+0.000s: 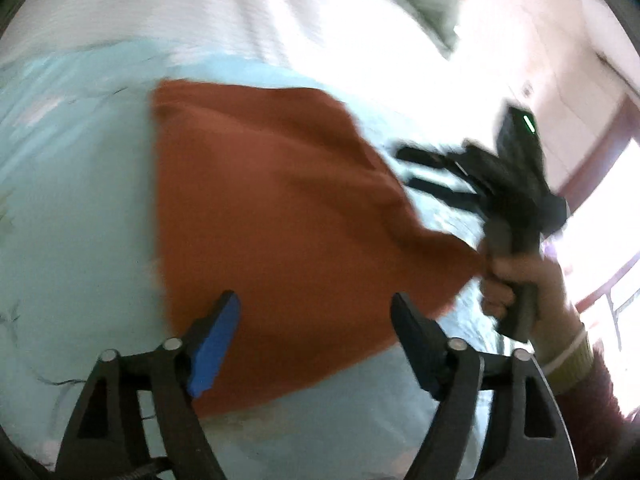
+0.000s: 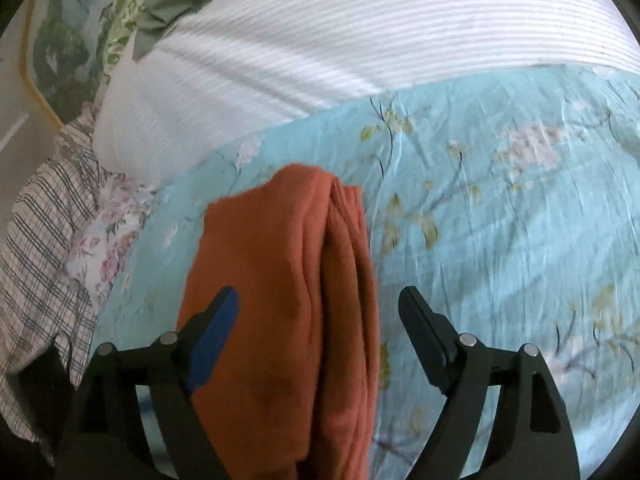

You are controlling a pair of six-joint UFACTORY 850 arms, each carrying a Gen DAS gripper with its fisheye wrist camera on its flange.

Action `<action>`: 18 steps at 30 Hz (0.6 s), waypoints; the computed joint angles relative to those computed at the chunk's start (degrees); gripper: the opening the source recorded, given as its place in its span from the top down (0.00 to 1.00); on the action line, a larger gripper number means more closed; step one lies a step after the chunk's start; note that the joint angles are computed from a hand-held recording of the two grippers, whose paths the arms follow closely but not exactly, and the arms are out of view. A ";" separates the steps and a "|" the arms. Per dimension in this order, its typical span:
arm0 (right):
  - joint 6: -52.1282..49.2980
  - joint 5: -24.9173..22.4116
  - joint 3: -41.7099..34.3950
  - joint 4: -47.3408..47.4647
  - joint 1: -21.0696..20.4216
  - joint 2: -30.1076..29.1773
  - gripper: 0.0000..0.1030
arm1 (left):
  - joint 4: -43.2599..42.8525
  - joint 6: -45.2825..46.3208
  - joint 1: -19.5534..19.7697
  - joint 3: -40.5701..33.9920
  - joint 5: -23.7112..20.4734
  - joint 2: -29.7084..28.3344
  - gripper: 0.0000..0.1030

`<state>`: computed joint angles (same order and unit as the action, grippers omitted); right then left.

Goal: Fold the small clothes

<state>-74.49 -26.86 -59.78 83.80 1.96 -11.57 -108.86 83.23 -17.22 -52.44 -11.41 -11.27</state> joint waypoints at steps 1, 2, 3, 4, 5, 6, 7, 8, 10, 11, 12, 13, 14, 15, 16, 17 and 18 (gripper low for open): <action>2.92 0.06 -0.20 -2.97 0.09 -0.22 0.20 | 2.28 -2.84 1.41 -0.27 -0.65 -0.37 0.22; 5.25 -0.14 -0.39 -5.38 0.15 -0.54 0.20 | 6.41 -7.79 3.53 -0.81 -1.41 -1.00 0.22; 6.85 -0.77 -0.71 -7.21 0.15 -1.06 0.20 | 9.38 -11.43 4.75 -1.52 -2.09 -1.85 0.22; 8.30 -1.29 -1.16 -8.69 0.20 -1.60 0.20 | 11.82 -14.73 6.04 -2.05 -3.24 -2.59 0.22; 10.08 -1.88 -1.76 -10.23 0.22 -2.28 0.20 | 11.85 -16.19 8.12 -2.61 -6.11 -3.65 0.22; 12.00 -2.72 -2.55 -11.58 0.28 -3.08 0.20 | 10.97 -16.10 9.39 -2.93 -8.03 -4.42 0.22; 13.13 -3.89 -3.32 -12.19 0.14 -3.85 0.20 | 11.11 -17.08 10.48 -3.81 -9.67 -5.58 0.22; 13.88 -5.78 -4.35 -12.23 -0.22 -4.87 0.20 | 12.27 -18.84 11.71 -5.04 -11.38 -7.10 0.22; 14.32 -8.61 -5.35 -11.73 -0.68 -6.05 0.20 | 13.94 -20.59 12.47 -6.43 -13.59 -9.18 0.22; 14.81 -9.87 -6.00 -11.82 -0.85 -6.74 0.20 | 15.32 -22.00 12.80 -7.69 -14.77 -10.53 0.22; 15.28 -10.29 -6.38 -12.11 -0.82 -7.18 0.20 | 15.85 -22.21 13.06 -8.96 -15.44 -11.72 0.22; 16.15 -10.36 -6.74 -13.01 -0.69 -7.54 0.20 | 14.91 -21.26 12.50 -8.20 -15.18 -11.04 0.22; 17.81 -10.40 -7.32 -14.74 -0.48 -8.16 0.22 | 14.50 -20.50 12.23 -8.17 -15.05 -11.08 0.23; 19.03 -10.21 -7.53 -15.85 -0.18 -8.41 0.24 | 15.39 -20.89 12.15 -9.12 -15.63 -11.90 0.25; 19.50 -9.96 -7.49 -16.36 0.02 -8.57 0.36 | 16.68 -21.73 12.01 -10.33 -16.50 -12.98 0.41; 19.30 -9.60 -7.30 -16.20 0.19 -8.65 0.51 | 18.77 -23.36 11.99 -12.20 -18.32 -14.98 0.52; 19.53 -9.81 -7.23 -16.08 0.31 -8.88 0.55 | 19.53 -24.68 11.71 -12.46 -18.57 -15.52 0.58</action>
